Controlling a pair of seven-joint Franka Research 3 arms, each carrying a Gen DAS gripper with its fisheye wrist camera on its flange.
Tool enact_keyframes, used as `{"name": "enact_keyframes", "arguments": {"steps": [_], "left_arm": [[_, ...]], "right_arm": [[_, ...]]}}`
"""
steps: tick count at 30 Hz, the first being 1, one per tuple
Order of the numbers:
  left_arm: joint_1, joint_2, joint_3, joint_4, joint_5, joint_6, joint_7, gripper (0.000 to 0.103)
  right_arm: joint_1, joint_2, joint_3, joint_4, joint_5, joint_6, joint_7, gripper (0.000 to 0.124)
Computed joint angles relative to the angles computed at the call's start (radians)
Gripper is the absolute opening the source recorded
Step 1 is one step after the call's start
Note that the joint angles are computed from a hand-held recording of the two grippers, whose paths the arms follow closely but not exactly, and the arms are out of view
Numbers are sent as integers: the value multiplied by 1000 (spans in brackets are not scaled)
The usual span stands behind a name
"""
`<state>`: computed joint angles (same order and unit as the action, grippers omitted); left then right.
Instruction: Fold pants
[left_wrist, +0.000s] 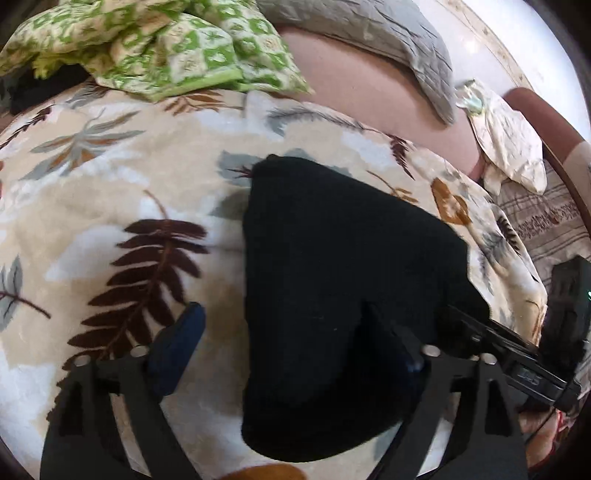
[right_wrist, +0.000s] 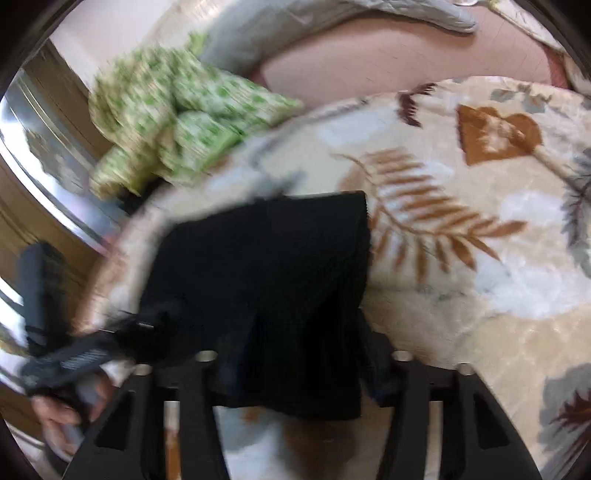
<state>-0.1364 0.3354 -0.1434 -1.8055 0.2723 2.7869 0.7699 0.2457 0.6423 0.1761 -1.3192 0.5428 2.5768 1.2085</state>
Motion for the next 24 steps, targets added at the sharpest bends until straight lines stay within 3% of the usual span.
{"name": "enact_keyframes", "arguments": {"steps": [3, 7, 10, 12, 17, 24], "left_arm": [[-7, -14, 6, -7, 7, -13, -10, 91], [-93, -58, 89, -5, 230, -77, -188, 91], [-89, -82, 83, -14, 307, -89, -258, 91], [-89, -94, 76, -13, 353, -110, -294, 91], [-81, -85, 54, 8, 400, -150, -315, 91], [-71, -26, 34, 51, 353, -196, -271, 91]], "right_arm": [[-13, -32, 4, -38, 20, 3, -8, 69], [26, -120, -34, -138, -37, 112, 6, 69], [15, -175, -8, -188, -26, 151, -38, 59], [17, -187, -1, -186, -27, 134, -64, 44], [49, -181, -2, -170, -39, 114, -80, 42], [90, -138, -46, -158, -118, 76, 5, 42]]}}
